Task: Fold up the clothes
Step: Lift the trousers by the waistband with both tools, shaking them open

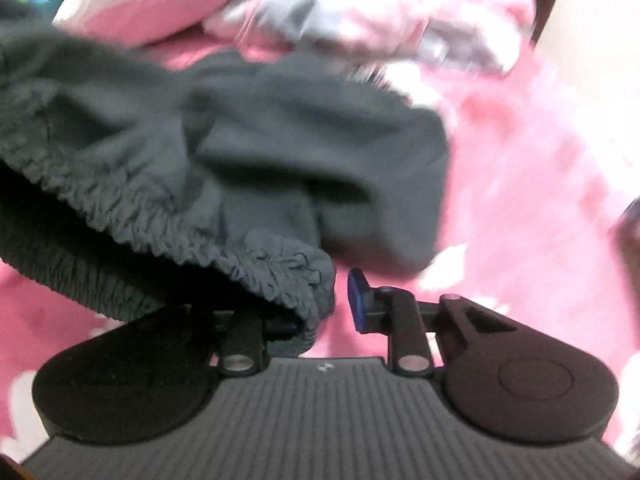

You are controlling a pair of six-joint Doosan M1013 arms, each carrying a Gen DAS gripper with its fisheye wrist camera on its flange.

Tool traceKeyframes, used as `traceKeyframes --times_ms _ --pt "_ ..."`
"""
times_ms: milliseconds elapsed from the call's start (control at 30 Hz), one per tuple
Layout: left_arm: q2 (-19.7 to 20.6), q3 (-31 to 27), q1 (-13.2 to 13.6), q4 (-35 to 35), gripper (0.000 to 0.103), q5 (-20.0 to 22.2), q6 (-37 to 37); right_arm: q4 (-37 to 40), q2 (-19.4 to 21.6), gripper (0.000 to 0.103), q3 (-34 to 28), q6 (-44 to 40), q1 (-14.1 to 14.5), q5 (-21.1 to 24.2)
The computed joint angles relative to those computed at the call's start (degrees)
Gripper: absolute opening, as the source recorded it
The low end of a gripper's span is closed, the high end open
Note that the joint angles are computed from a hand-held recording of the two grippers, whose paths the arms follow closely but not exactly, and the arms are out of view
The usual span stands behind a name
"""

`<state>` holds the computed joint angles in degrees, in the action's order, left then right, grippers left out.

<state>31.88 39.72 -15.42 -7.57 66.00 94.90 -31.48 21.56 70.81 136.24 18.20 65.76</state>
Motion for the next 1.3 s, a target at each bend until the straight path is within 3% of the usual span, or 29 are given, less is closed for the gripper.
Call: traceKeyframes --times_ms 267,600,800,1100,1300 --pt "-3.23 1.13 1.46 -3.34 0.005 -2.32 -0.85 -14.88 -4.57 0.015 -1.86 -4.58 1.64 -0.97" --pt "-5.84 -6.09 4.26 -10.95 0.005 -5.78 2.33 -24.96 -8.33 0.014 -9.22 -10.83 4.01 -4.20" --pt "-8.25 -7.73 5.78 -15.10 0.005 -6.77 3.46 -26.13 -10.86 0.014 -12.71 -13.08 6.77 -2.84" --pt "-11.38 -6.28 5.88 -11.29 0.005 -0.13 -0.97 -18.50 -13.52 0.014 -14.74 -15.66 9.20 2.96" --pt "-9.59 -7.56 5.47 -10.39 0.005 4.25 -3.32 -14.72 -13.25 0.014 -14.93 -15.22 9.22 7.64"
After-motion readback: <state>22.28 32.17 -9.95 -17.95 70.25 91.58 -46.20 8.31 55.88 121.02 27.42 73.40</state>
